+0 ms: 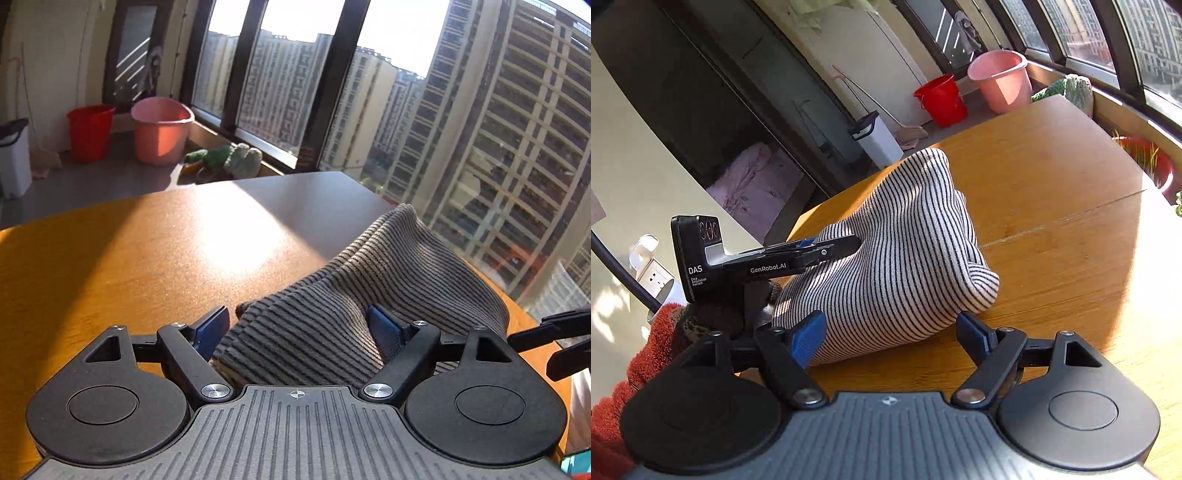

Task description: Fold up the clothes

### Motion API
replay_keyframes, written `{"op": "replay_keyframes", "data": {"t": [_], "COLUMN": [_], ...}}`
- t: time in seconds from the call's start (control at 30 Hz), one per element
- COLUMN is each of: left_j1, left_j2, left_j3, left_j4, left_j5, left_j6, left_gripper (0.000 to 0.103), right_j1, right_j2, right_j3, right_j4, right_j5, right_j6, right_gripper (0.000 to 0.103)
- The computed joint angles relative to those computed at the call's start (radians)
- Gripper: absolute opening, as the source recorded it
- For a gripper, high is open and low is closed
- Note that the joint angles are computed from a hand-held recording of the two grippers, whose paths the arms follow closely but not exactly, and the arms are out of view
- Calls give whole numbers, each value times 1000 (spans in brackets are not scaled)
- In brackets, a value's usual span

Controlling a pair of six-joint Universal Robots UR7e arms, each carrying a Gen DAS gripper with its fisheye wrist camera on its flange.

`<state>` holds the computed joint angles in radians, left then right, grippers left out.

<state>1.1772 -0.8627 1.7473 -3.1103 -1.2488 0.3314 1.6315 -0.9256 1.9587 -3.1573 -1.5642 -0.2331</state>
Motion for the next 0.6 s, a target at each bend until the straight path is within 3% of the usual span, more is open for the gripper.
{"op": "replay_keyframes", "data": {"t": [0.07,0.13,0.37,0.6], "left_j1": [3,0,-34,-43], "left_j2": [-13,-31,-82,-120], "left_j3": [18,43,129,190], "left_j4": [-1,-5,-67,-84], "left_j5": [-8,-3,107,84], "left_j6": [-19,-41,-134,-172], "left_gripper": [86,84,83,83], "right_j1": [-15,-13,52,95], "right_j2": [23,55,183,306], "right_j3": [-29,-75,-261,-438], "right_j4": [42,56,29,23], "right_j5": [8,14,-112,-201], "right_j6": [72,65,-114,-194], "right_gripper": [61,61,62,66]}}
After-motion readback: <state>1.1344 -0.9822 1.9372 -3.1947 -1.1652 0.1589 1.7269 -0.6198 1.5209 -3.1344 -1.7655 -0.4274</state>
